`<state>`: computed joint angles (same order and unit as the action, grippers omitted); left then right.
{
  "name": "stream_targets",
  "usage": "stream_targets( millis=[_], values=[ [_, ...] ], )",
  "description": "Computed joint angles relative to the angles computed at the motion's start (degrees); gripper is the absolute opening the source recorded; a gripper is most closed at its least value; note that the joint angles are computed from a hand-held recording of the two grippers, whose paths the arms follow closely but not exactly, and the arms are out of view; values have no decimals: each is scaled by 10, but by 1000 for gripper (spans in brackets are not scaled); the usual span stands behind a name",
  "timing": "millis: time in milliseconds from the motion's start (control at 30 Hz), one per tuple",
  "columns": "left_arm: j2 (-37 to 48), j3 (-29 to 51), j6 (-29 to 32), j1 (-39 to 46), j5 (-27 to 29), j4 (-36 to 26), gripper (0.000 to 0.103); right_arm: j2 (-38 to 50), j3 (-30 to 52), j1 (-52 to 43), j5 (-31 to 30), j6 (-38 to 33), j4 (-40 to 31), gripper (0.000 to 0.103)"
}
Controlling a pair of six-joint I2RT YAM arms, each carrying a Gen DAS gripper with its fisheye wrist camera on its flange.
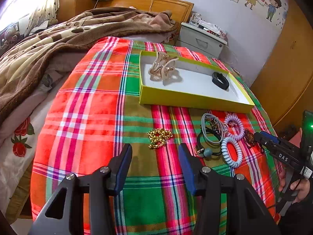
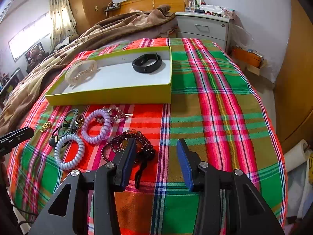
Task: Organize jewelry
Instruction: 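Move the right tool back to the beaded necklace and grasp it, then grasp the gold chain with the left tool while the right tool lifts the necklace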
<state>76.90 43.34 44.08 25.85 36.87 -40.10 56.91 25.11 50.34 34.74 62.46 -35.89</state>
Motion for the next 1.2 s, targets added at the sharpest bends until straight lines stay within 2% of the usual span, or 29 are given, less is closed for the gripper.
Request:
stream_targets(
  millis=[400, 467, 533, 600, 800, 1100, 1200],
  values=[
    [0, -5, -20, -18, -17, 14, 51, 95, 47, 38, 12, 16, -10, 44],
    [-2, -7, -21, -21, -20, 14, 51, 98, 49, 42, 12, 12, -8, 39],
    [-2, -7, -22, -23, -22, 14, 51, 99, 50, 44, 13, 14, -11, 25],
    [-4, -8, -24, -25, -24, 16, 51, 103, 53, 45, 13, 13, -13, 25],
    [-5, -9, -31, -34, -31, 19, 51, 82, 42, 49, 15, 26, -14, 21],
    [-6, -16, -66, -59, -69, 57, 51, -9, 29, 94, 79, 91, -70, 20],
    [-6, -18, -64, -71, -74, 63, 51, -28, 32, 97, 88, 87, -80, 20]
  ],
)
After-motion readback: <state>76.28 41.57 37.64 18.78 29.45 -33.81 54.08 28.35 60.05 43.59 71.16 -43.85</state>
